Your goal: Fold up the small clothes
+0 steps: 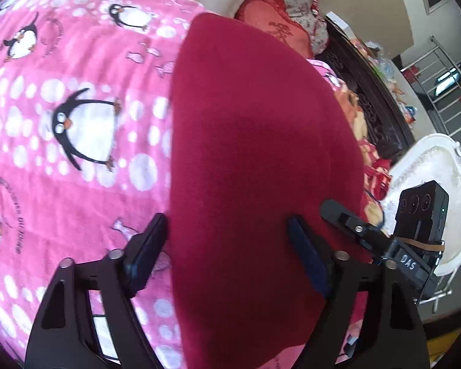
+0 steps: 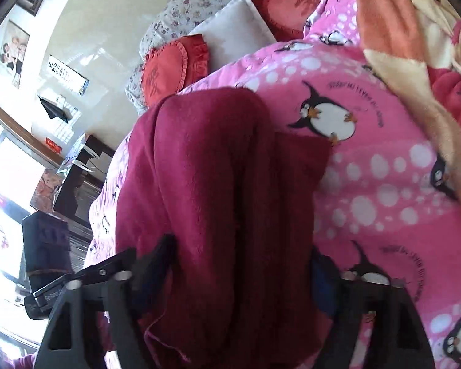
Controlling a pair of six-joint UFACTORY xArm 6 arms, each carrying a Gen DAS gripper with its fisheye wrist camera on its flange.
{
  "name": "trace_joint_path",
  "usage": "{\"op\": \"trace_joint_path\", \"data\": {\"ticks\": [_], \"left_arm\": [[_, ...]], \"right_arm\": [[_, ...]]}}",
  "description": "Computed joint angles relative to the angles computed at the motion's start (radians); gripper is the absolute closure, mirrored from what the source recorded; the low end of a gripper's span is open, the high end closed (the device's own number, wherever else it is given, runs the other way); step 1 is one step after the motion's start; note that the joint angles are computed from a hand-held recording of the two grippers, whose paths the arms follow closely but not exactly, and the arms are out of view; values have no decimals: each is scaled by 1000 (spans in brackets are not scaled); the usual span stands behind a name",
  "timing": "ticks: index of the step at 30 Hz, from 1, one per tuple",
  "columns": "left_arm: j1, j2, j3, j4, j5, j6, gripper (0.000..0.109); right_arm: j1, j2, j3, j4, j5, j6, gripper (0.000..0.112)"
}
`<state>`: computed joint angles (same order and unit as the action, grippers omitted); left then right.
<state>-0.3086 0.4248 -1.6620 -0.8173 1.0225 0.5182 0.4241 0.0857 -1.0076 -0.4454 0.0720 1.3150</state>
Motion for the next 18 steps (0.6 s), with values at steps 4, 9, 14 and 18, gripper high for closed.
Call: {"op": "trace_joint_path", "data": {"ticks": [4,9,14,18], "left_arm": [[9,-93,60,22,3,93,58],[99,-256,181,29,65,170,58],[188,-347,274,130,112,154,58],[178,-406,430,295,-58,115,58]], "right_arm": [[32,-55,-28,-149,84,109,66],[99,-93,-49,-159,71,122,68],[180,-9,-101,-87,18,118,66],[274,112,-244,29,308,-5,58]]}}
